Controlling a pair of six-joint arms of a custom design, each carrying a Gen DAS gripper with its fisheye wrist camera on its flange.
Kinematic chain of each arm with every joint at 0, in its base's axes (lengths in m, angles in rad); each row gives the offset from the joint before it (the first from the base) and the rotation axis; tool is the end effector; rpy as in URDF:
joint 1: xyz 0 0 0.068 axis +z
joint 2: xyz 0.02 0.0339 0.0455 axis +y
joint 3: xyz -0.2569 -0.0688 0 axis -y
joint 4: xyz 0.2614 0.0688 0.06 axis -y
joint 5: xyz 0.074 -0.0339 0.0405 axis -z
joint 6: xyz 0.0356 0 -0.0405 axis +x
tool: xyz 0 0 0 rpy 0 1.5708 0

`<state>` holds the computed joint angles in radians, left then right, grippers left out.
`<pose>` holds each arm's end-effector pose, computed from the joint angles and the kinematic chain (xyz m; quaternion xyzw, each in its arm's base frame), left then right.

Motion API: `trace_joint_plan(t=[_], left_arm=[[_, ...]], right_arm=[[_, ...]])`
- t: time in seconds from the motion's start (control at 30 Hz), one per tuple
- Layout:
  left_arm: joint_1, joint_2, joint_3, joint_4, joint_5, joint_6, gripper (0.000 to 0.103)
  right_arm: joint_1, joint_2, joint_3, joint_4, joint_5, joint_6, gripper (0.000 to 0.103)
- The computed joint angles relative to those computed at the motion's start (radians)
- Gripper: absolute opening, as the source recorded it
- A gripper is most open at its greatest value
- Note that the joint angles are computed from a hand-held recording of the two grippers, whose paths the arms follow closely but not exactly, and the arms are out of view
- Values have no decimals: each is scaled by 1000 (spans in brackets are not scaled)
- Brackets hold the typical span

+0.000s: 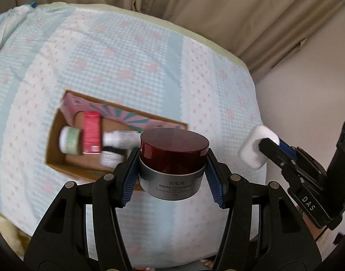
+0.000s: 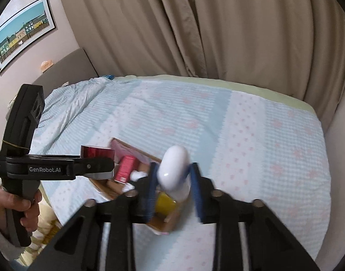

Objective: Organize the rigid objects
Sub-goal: 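Carry silver jar and white case into the box and release both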

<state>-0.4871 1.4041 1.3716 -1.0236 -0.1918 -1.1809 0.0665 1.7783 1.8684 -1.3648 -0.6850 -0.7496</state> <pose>0.2632 -0.1317 0.3235 -0.3502 0.8970 -0.1254 0.2388 0.3552 0.0462 0.3510 -0.4152 0.8355 0.2664 0.2422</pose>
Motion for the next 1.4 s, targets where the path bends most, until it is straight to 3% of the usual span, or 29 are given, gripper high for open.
trace_joint_plan(t=[0.27,0.57,0.93,1.03,1.1,1.13,1.17,1.2,1.23,1.27,1.3,1.33,1.4], left_arm=[[218,-264,-394,77,210,243,52],[370,-297,-594,135,324,529,52],[387,-124,-618,245,373,699,52],[380,-79,-601,249,342,726,53],[380,-77,-598,262,320,741,78],[384,-85,-599,268,325,747,102],[386,-101,-603,277,322,753,103],[388,-106,-600,274,321,757,103],[390,-110,-597,267,319,762,103],[391,-122,-600,261,311,759,103],[392,-135,-606,255,304,752,103],[394,-147,-614,250,302,743,103],[401,-177,-634,242,298,713,103]], right_arm=[[288,-208,-430,349,143,410,19],[480,-211,-583,489,269,756,19],[540,-75,-570,524,375,840,19],[536,-36,-546,513,385,840,19],[538,-9,-527,514,414,838,19],[539,7,-516,507,426,835,20],[536,24,-501,502,430,835,23],[531,37,-488,493,428,833,33],[523,49,-474,483,429,836,57],[516,51,-469,483,436,841,70],[508,42,-475,490,446,846,93],[505,38,-475,486,451,847,103],[491,25,-480,474,467,847,102]])
